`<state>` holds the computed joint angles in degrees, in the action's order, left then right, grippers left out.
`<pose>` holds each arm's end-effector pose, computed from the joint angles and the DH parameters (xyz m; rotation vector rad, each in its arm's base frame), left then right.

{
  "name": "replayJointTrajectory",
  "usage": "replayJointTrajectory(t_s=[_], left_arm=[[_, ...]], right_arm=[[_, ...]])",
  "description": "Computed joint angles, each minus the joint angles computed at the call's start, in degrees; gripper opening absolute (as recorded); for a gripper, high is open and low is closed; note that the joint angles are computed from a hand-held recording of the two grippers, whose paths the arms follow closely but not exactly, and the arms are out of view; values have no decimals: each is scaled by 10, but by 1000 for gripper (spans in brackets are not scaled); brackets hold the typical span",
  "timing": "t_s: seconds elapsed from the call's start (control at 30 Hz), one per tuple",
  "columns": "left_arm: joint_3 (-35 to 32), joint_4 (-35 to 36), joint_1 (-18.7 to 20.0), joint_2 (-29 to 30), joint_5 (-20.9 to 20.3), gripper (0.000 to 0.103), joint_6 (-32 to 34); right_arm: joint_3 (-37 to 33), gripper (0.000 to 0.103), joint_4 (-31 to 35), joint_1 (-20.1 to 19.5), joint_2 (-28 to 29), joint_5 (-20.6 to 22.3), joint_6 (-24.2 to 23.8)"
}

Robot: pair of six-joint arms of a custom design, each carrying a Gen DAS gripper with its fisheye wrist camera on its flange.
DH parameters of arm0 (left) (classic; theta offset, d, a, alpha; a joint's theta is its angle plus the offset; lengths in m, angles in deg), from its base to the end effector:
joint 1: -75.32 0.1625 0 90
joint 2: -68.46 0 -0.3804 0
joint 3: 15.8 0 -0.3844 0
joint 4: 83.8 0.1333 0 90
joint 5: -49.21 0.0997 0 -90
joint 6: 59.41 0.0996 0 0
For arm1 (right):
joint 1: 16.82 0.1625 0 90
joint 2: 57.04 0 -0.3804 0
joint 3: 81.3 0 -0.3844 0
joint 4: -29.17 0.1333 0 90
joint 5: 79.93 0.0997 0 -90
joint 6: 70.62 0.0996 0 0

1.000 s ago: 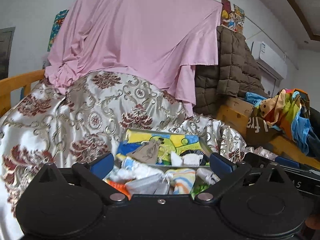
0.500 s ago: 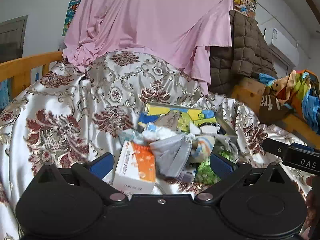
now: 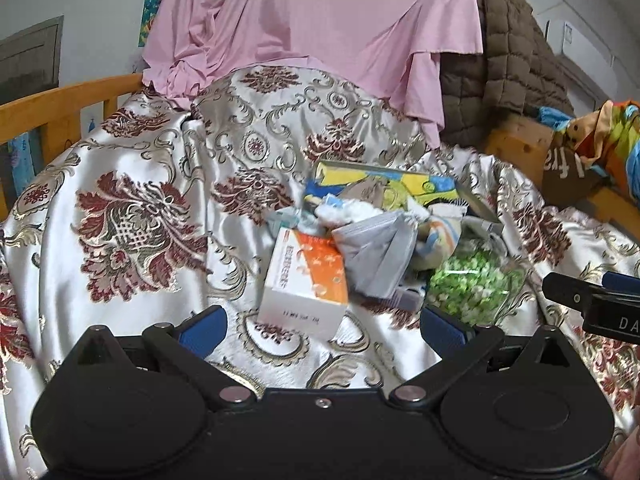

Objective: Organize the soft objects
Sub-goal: 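Move both open tools back toward the remaining pile, then grasp the grey face mask with the left tool while the right tool grasps the striped sock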

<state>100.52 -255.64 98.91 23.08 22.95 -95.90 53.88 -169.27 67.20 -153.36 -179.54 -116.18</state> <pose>-0.3682 -0.4037 0.0455 0.4589 2.2423 -1.2467 0.0760 -0.3943 0.3586 0.6133 -2.0775 1.2740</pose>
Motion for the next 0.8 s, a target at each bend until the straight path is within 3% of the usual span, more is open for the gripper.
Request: replayJointTrajectory(t_s=[0.23,0.67,0.8], left_arm=[[1,89,-4,-14,13,102,-56],[-29,331,2,-40,23,102,-214],[-40,362,9,-40,20,102,-233]], right_arm=[[2,103,14,2,6,-19,-8],[-4,103,100,8,16,-47,-26],[-2,103,106,11,28,-50,-42]])
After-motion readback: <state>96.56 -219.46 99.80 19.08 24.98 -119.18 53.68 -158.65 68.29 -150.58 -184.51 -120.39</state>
